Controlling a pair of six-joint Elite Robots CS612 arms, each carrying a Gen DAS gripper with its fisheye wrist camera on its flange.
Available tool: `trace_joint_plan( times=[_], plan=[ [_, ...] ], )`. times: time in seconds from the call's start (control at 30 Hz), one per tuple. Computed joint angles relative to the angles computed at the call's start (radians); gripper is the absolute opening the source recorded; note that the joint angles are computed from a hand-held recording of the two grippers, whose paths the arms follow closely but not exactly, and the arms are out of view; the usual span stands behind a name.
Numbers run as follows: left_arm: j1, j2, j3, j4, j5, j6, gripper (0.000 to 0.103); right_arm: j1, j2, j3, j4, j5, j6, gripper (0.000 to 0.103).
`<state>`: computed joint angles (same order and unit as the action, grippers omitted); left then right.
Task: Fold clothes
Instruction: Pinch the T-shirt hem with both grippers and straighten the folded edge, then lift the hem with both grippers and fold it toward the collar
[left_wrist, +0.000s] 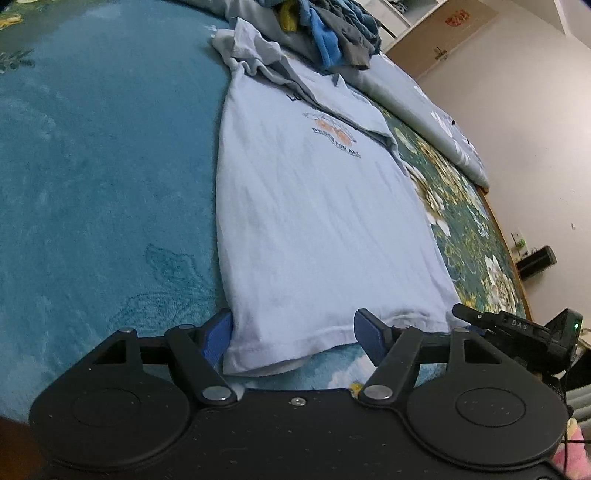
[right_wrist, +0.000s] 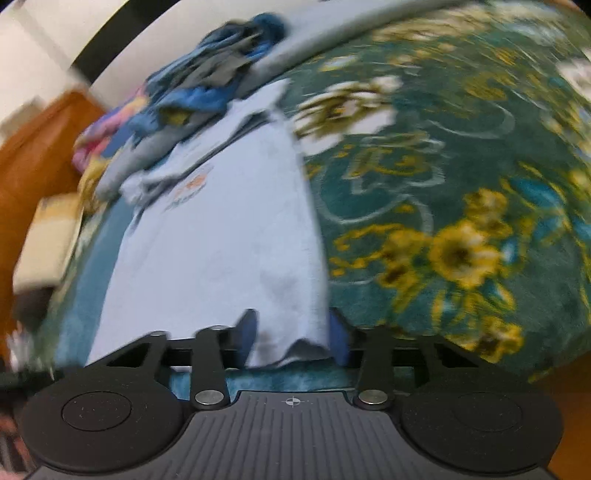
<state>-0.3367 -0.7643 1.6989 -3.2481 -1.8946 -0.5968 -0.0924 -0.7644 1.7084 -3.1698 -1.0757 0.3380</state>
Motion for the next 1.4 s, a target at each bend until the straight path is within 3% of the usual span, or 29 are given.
trace_joint_plan(
  times=[0.03,0.13,0.2,0.3,0.6,0.87,1.13,1.4],
  plan=[
    [0.001,0.001,0.0,-0.006,-0.003,-0.012,0.062,-0.007,0.007,-0.002,-0.013,0.023,0.034,0.031],
    [-0.001,0.002,-0.002,-0.013,0.004,-0.039,0.046,-0.002,0.01,-0.009,-0.007,0.025,0.019,0.029],
    [-0.002,0.001,0.001,-0.009,0.022,-0.052,0.025,0.004,0.009,-0.013,0.003,0.018,-0.005,0.015],
    [0.002,0.005,0.004,-0.027,0.025,-0.085,0.005,0.009,0.01,-0.019,0.01,0.013,-0.007,0.007],
    [0.011,0.035,-0.028,-0.212,0.033,-0.049,0.002,0.011,0.006,-0.041,-0.042,0.025,-0.009,0.005],
    [0.039,0.098,-0.165,-0.229,0.062,-0.034,0.002,0.031,0.055,-0.21,0.014,-0.003,-0.051,0.005],
    [0.065,0.208,-0.429,-0.132,0.112,0.003,0.002,0.066,0.213,-0.557,0.143,-0.058,-0.08,0.005],
    [0.082,0.364,-0.782,0.08,0.179,0.049,0.002,0.091,0.46,-1.052,0.405,-0.119,-0.054,0.005]
  ],
)
